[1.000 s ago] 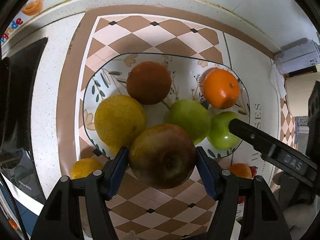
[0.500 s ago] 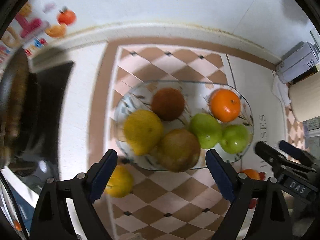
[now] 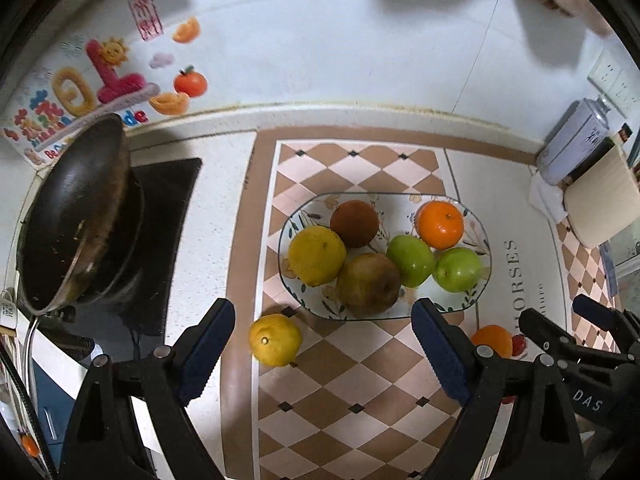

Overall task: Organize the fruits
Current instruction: 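Raise both tools away from the plate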

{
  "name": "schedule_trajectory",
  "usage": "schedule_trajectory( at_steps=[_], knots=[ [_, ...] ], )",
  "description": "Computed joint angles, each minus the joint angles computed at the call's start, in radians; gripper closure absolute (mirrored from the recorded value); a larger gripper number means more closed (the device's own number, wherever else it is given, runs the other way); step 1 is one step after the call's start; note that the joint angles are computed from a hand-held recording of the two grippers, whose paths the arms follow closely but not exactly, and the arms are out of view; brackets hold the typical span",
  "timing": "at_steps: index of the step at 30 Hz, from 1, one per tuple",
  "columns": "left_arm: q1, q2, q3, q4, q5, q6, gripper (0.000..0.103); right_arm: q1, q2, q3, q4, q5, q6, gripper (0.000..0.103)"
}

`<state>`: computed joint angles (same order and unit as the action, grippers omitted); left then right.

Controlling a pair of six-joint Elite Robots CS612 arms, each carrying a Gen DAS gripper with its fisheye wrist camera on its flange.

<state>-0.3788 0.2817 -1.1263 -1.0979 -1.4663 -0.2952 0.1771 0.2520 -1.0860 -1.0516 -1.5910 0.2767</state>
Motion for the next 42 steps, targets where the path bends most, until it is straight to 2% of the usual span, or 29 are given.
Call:
schedule_trajectory(
  at_steps=[15, 21, 27, 34, 37, 42],
  knots=[
    [-0.009, 0.021, -0.176, 0.028, 0.001, 0.02, 0.013, 0.031, -0.009, -0.139, -0.004, -0.015, -0.012, 0.01],
    [-0.017, 0.028, -0.227, 0.023, 0.032, 0.037, 0.013, 0.045, -0.014, -0.168, -0.003, -0.026, -0.013, 0.01],
    [-0.018, 0.035, -0.255, 0.027, 0.03, 0.025, 0.013, 0.048, -0.015, -0.176, -0.009, -0.015, -0.008, 0.01],
    [-0.011, 0.038, -0.251, 0.032, 0.023, 0.0, 0.013, 0.021, 0.001, -0.177, -0.01, 0.04, 0.055, 0.01],
    [-0.003, 0.038, -0.228, 0.043, 0.037, -0.013, 0.001, -0.004, 0.017, -0.17, 0.024, 0.053, 0.102, 0.01],
    [0.012, 0.045, -0.178, 0.079, 0.069, -0.045, 0.001, -0.042, 0.051, -0.142, 0.101, 0.11, 0.144, 0.01]
  ],
)
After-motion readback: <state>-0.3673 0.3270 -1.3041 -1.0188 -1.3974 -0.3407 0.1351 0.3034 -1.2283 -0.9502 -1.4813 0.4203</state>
